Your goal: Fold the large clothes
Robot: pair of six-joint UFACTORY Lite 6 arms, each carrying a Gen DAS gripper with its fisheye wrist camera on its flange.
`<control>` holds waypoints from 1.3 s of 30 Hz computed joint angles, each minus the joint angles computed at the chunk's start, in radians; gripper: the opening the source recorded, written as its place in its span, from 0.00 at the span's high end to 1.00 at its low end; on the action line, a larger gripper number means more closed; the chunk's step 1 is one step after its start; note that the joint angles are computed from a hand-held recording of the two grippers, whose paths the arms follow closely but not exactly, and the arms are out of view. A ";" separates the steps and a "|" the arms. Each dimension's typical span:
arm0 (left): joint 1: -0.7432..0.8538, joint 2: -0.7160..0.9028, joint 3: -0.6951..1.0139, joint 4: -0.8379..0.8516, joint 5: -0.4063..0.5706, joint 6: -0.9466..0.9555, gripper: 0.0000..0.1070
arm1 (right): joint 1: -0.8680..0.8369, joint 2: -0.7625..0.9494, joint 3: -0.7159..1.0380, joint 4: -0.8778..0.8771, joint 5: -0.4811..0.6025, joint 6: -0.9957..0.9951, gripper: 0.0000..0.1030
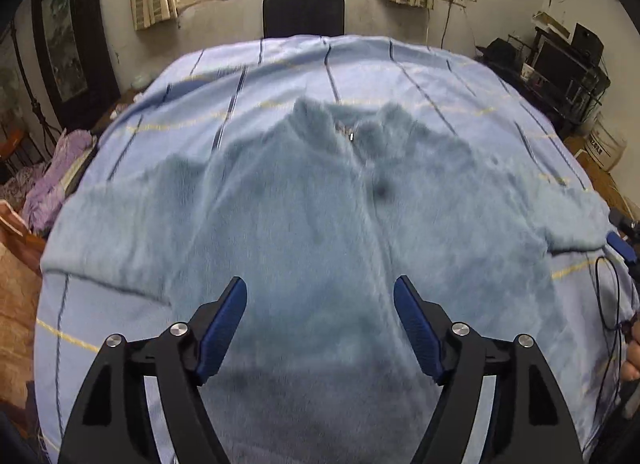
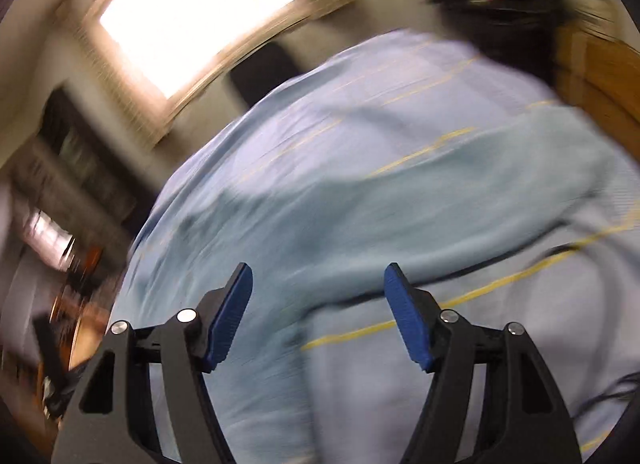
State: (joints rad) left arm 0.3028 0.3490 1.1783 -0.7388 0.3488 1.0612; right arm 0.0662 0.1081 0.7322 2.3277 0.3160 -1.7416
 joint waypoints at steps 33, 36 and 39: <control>0.003 0.385 0.351 0.037 0.026 -0.077 0.07 | -0.494 0.354 0.127 0.101 0.175 -0.090 0.92; 0.024 0.377 0.360 0.012 0.018 -0.074 0.07 | -0.444 0.255 0.062 0.247 0.172 -0.261 0.92; 0.053 0.381 0.393 -0.004 0.037 -0.083 0.08 | -0.364 0.132 0.002 0.343 0.151 -0.366 0.92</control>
